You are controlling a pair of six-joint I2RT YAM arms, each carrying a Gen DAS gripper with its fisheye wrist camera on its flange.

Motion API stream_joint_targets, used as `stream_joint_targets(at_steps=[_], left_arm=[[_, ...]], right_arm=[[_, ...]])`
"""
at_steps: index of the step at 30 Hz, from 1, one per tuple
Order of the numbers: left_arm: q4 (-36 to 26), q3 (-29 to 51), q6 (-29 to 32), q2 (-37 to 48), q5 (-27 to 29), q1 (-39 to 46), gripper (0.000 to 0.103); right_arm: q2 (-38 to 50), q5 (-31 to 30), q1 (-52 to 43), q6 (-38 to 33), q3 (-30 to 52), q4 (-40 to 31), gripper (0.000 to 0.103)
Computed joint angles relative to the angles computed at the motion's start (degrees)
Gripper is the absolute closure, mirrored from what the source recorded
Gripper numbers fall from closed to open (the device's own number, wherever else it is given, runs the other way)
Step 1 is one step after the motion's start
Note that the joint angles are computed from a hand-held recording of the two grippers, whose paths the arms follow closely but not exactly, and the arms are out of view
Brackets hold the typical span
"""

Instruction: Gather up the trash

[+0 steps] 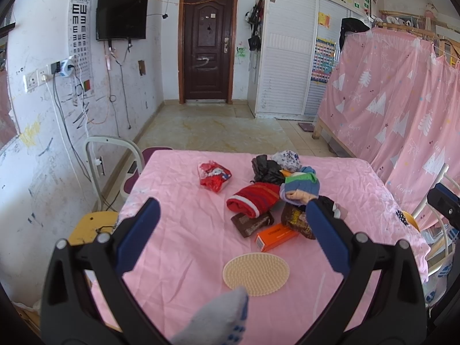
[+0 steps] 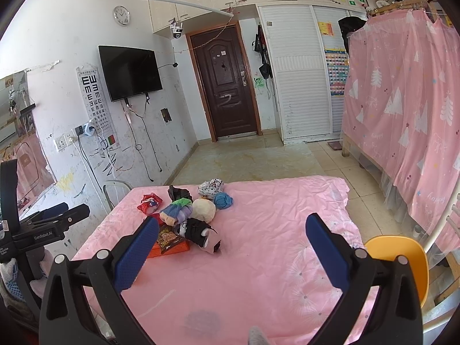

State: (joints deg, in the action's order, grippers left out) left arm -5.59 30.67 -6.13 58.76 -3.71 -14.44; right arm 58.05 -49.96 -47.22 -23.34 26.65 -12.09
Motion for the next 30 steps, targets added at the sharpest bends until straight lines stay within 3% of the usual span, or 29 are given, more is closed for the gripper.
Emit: stream_joint_targets(at_steps=[30], left_arm=[[-0.1,0.2,0.0,0.2,0.0,-0.1,0.006]], right_arm=[[0.0,-0.4,-0.7,-0.8,0.2,-0.7,0.011]])
